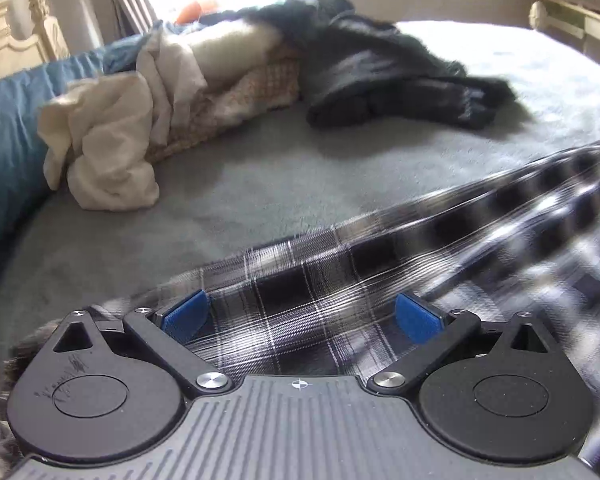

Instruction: Fold clothes

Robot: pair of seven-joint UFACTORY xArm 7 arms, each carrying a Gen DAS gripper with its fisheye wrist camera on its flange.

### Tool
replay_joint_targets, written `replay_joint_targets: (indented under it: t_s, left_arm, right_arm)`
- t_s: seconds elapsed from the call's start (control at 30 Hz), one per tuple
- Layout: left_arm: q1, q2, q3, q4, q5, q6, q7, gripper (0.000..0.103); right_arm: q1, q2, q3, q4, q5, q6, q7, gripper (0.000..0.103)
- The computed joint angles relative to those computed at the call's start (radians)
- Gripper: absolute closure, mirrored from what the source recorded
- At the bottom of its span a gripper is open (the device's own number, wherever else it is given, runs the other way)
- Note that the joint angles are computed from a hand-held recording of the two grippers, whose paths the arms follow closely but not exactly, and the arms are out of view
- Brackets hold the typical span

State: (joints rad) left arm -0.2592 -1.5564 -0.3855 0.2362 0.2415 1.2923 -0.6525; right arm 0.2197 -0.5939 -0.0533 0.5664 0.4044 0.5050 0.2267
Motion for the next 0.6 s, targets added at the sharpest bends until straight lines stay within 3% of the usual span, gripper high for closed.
replay_joint_targets:
  t_s: [0.1, 0.23, 0.33, 0.43, 0.6]
  left_arm:
    - [-0.07, -0.035, -0.024, 0.062, -0.033, 0.057, 0.043, 0.002]
    - [-0.227, -0.037, -0.069, 0.135, -0.15, 0.096, 0.159, 0.002]
    - [-0.346, 0.015, -0.145, 0.172, -0.255, 0.08, 0.244, 0.002]
    - [-0.413, 0.086, -0.236, 0.174, -0.303, 0.026, 0.272, 0.006]
    - [-0.467, 0.176, -0.291, 0.133, -0.28, -0.077, 0.217, 0.037]
  right_arm:
    - [0.017, -0.043, 0.0, -0.019, 0.01, 0.024, -0.001, 0.055]
    - [0.041, -0.076, -0.014, -0.046, 0.071, 0.057, 0.041, 0.055]
    - [0.059, -0.089, -0.023, -0.07, 0.123, 0.053, 0.069, 0.055]
    - [0.057, -0.098, 0.002, -0.083, 0.124, 0.033, 0.101, 0.055]
    - [0.052, -0.077, 0.051, -0.071, 0.084, -0.029, 0.166, 0.063]
